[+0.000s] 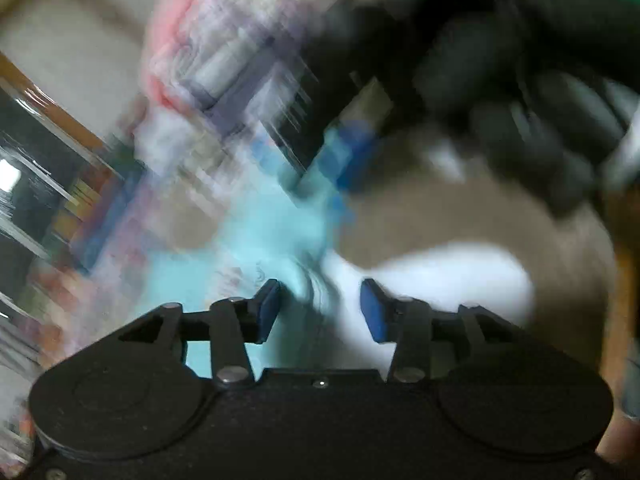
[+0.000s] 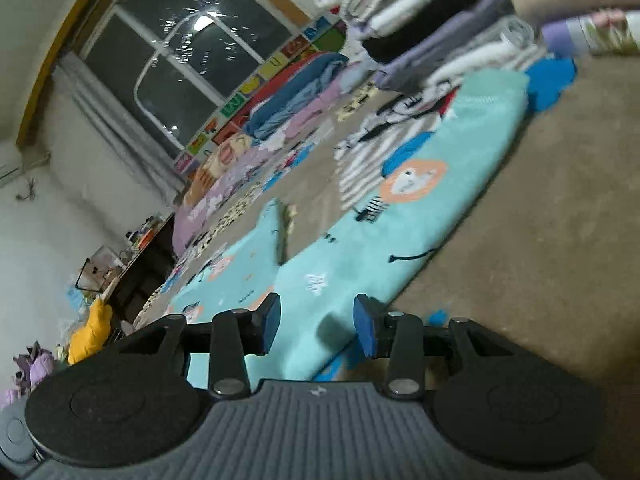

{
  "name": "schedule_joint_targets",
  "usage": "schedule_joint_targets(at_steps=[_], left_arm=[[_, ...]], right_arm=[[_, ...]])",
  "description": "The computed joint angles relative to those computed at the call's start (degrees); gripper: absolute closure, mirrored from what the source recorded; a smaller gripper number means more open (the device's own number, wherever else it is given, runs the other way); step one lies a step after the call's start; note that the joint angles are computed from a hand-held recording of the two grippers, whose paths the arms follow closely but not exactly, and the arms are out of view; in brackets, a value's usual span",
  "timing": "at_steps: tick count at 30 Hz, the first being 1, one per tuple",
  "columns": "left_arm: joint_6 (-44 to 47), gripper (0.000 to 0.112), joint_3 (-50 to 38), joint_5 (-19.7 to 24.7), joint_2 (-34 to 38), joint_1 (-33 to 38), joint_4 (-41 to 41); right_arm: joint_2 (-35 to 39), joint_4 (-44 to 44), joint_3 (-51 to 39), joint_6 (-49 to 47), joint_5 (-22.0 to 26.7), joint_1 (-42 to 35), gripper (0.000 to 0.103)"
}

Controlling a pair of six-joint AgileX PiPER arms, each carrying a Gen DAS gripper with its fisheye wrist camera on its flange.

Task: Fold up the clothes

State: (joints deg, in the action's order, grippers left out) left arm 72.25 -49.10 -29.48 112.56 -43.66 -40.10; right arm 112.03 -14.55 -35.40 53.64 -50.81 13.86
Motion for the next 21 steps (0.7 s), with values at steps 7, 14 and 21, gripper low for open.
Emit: schedule_joint_targets(at_steps=[7, 14, 21], left_arm=[[-7.37, 0.075, 1.86, -1.19, -0.89, -0.03, 2.32], [-12.4, 0.075, 2.41, -3.35, -0.16, -1.98, -0.07], [-25.36, 0.074, 5.91, -0.88, -3.9, 1.02, 9.26]], right_arm=[[-0.18, -2.59, -2.05, -0.06, 5.87, -2.16, 0.091], [-3.17, 2.72, 1.02, -3.67, 5.36, -1.5, 0.079], [-7.22, 5.81, 4.1, -20.37, -1.84, 5.73, 0.076]])
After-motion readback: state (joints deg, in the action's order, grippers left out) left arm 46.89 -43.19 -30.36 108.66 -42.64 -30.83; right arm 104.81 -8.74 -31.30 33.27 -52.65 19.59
